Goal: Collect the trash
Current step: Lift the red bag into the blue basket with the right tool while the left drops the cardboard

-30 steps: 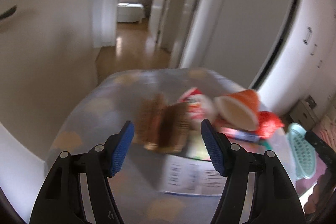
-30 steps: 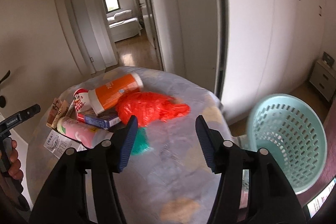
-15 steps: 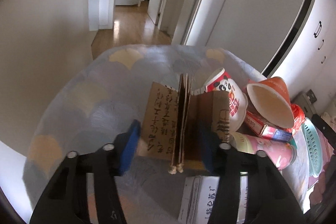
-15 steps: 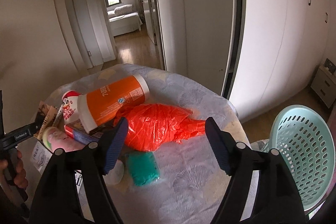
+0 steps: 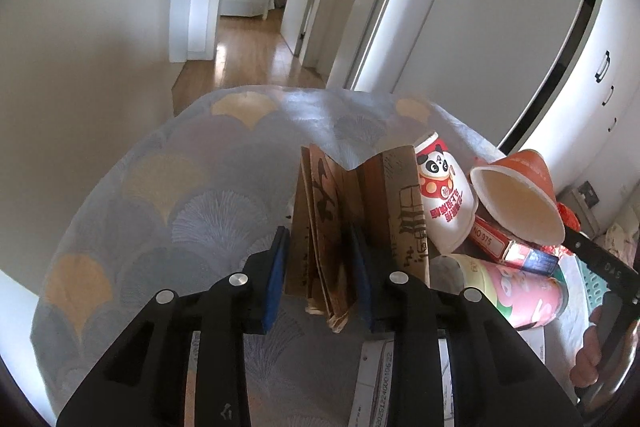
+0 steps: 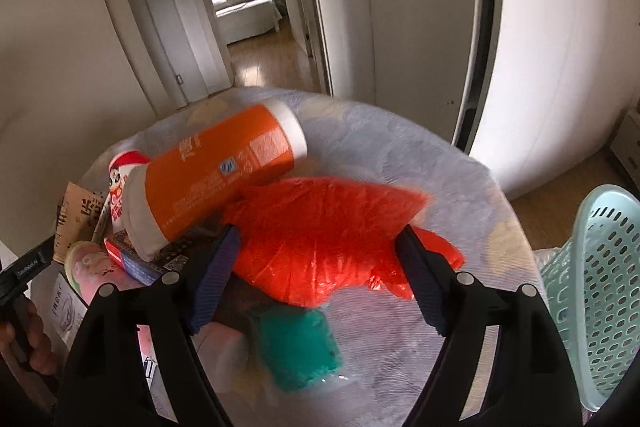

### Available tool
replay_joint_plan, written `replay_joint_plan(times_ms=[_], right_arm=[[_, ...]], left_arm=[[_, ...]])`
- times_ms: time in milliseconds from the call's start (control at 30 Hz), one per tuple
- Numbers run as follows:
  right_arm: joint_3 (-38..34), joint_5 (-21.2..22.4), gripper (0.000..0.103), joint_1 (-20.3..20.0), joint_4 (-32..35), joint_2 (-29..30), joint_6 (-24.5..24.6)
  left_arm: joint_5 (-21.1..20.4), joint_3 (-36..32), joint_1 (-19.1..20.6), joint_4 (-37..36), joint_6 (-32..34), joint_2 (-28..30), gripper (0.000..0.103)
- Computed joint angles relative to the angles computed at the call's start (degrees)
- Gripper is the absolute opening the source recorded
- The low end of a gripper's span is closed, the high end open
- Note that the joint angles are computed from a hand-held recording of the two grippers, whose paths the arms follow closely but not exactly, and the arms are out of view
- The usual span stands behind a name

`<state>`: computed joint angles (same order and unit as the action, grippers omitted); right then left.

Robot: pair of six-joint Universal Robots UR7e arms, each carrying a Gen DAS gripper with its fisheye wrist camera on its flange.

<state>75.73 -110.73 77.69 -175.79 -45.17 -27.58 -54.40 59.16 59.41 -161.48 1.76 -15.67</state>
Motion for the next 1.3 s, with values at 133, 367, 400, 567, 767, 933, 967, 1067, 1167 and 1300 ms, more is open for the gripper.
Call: replay_joint_plan(times_ms=[133, 367, 400, 567, 767, 933, 967, 1067, 1167, 1300], right_arm=[[0.18, -0.59, 0.043, -0.15, -0.25, 0.43, -1.26], [4.28, 1.57, 0.027, -0.52, -3.50, -1.92, -1.54], [5.22, 1.74, 0.027, -0.51, -4.62, -2.52, -1.65], [9.33, 2.30, 0.027, -0.37, -9.15, -5.63, -2.65], [13.80, 4.21, 0.027, -0.32, -13.16, -9.72, -2.71], [17.14, 5.80, 0.027, -0.77, -15.69, -13.01, -2.06], [17.78, 6.10, 0.027, -0.93, -16.11, -13.65, -1.87], [19.27, 6.60, 0.027, -1.38, -17.84, -15.32, -1.18], [21.20, 6.65, 0.027, -2.06, -19.62, -17.60, -0.40], [23.87, 6.85, 0.027, -4.00, -21.70, -21.07, 1.36]], left_arm=[[0.84, -0.40, -0.27, -0.87, 0.72, 0.66, 0.028], [0.94, 1.32, -0.56, -4.59, 1.88, -0.06, 0.013], [0.84, 1.62, -0.70, -5.24, 2.08, -0.26, 0.013], [0.63, 3.44, -1.71, -7.92, 3.14, -1.44, 0.008], [0.50, 6.28, -3.50, -9.96, 4.12, -3.26, 0.005], [-0.52, 8.96, -5.19, -12.18, 5.08, -4.66, 0.005], [-1.04, 9.32, -5.62, -12.52, 5.21, -4.86, 0.005], [-2.23, 9.85, -6.90, -13.50, 6.13, -4.93, 0.005], [-3.57, 8.85, -8.25, -13.56, 6.96, -3.87, 0.005], [-6.86, 6.40, -10.32, -12.47, 7.79, -1.34, 0.005]])
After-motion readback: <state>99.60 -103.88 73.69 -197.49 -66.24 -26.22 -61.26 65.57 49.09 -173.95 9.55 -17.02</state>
